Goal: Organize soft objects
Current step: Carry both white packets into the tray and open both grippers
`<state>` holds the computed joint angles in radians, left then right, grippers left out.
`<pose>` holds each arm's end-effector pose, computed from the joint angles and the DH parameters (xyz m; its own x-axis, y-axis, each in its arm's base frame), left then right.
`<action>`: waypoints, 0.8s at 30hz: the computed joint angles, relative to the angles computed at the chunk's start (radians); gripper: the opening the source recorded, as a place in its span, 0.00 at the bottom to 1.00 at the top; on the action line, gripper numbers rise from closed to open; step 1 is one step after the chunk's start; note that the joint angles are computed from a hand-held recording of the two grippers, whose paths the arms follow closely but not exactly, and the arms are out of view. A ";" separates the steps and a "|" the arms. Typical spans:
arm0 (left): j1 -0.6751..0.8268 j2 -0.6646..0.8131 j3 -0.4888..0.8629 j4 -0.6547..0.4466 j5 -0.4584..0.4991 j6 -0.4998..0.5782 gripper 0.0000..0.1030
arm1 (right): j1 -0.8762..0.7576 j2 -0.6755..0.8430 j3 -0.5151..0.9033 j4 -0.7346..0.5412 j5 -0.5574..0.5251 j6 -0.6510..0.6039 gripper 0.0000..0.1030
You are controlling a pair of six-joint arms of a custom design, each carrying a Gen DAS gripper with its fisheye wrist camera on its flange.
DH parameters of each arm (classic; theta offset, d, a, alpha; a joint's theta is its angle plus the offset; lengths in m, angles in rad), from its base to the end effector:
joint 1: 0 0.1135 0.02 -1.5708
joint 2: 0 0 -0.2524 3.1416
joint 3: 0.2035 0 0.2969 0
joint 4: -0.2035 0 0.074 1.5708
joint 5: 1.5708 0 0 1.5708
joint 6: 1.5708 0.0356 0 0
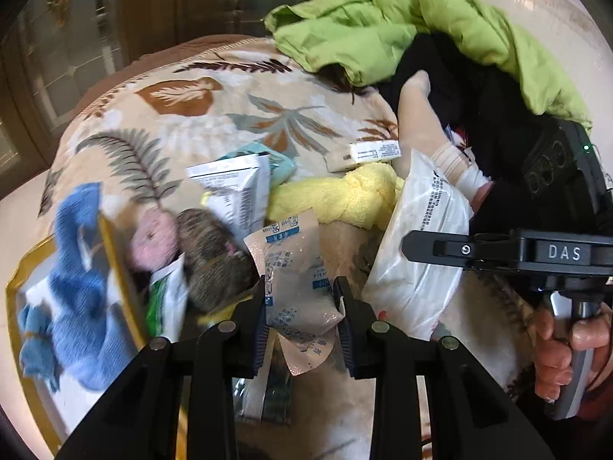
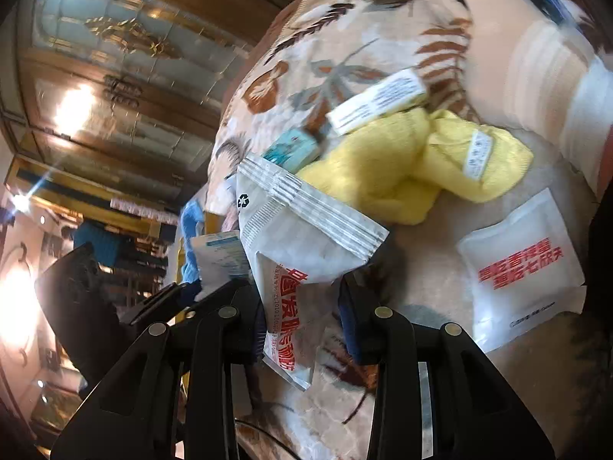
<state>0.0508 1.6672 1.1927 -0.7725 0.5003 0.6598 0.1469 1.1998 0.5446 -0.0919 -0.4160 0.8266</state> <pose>0.3642 0.0014 0.1855 -0.6820 0.5039 -0.5301 0.6656 0.7280 -0.1643 0.2687 0.0543 0.1467 -0.7696 0.5664 -0.2950 0.2051 0.6567 0.7257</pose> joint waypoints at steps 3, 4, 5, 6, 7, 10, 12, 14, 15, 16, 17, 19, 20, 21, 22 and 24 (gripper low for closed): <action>0.048 -0.044 -0.024 -0.013 0.011 0.024 0.30 | 0.049 -0.015 0.012 -0.017 0.012 0.008 0.31; 0.064 -0.058 -0.034 -0.008 0.009 0.027 0.30 | 0.064 -0.016 0.017 -0.020 0.017 0.007 0.31; 0.082 -0.070 -0.043 -0.001 0.006 0.031 0.30 | 0.074 -0.023 0.015 -0.024 0.019 0.003 0.31; 0.097 -0.076 -0.048 0.006 0.002 0.030 0.30 | 0.094 -0.016 0.029 -0.031 0.019 -0.001 0.31; 0.122 -0.084 -0.052 0.014 0.001 0.029 0.30 | 0.113 -0.007 0.042 -0.035 0.021 -0.001 0.31; 0.191 -0.081 -0.034 0.006 -0.001 0.022 0.30 | 0.175 0.046 0.108 -0.046 0.043 -0.002 0.31; 0.229 -0.072 -0.019 0.011 -0.011 0.023 0.30 | 0.213 0.083 0.146 -0.052 0.054 -0.015 0.31; 0.273 -0.053 0.004 0.019 -0.027 0.015 0.30 | 0.256 0.154 0.222 -0.063 0.067 -0.033 0.31; 0.292 -0.042 0.017 0.021 -0.033 0.008 0.30 | 0.280 0.185 0.258 -0.067 0.075 -0.040 0.31; 0.312 -0.027 0.032 0.022 -0.034 0.004 0.30 | 0.299 0.219 0.296 -0.070 0.079 -0.048 0.31; 0.332 -0.010 0.050 0.023 -0.036 -0.002 0.30 | 0.319 0.256 0.336 -0.078 0.082 -0.057 0.31; 0.364 0.024 0.080 0.025 -0.050 -0.019 0.30 | 0.362 0.339 0.430 -0.101 0.097 -0.079 0.31; 0.376 0.038 0.091 0.028 -0.053 -0.025 0.30 | 0.371 0.370 0.465 -0.110 0.098 -0.086 0.31; 0.385 0.054 0.102 0.032 -0.066 -0.031 0.30 | 0.387 0.420 0.524 -0.131 0.100 -0.104 0.31; 0.385 0.071 0.110 0.039 -0.084 -0.041 0.30 | 0.399 0.455 0.566 -0.148 0.107 -0.116 0.31; 0.391 0.107 0.129 0.051 -0.107 -0.060 0.30 | 0.416 0.539 0.655 -0.184 0.121 -0.135 0.31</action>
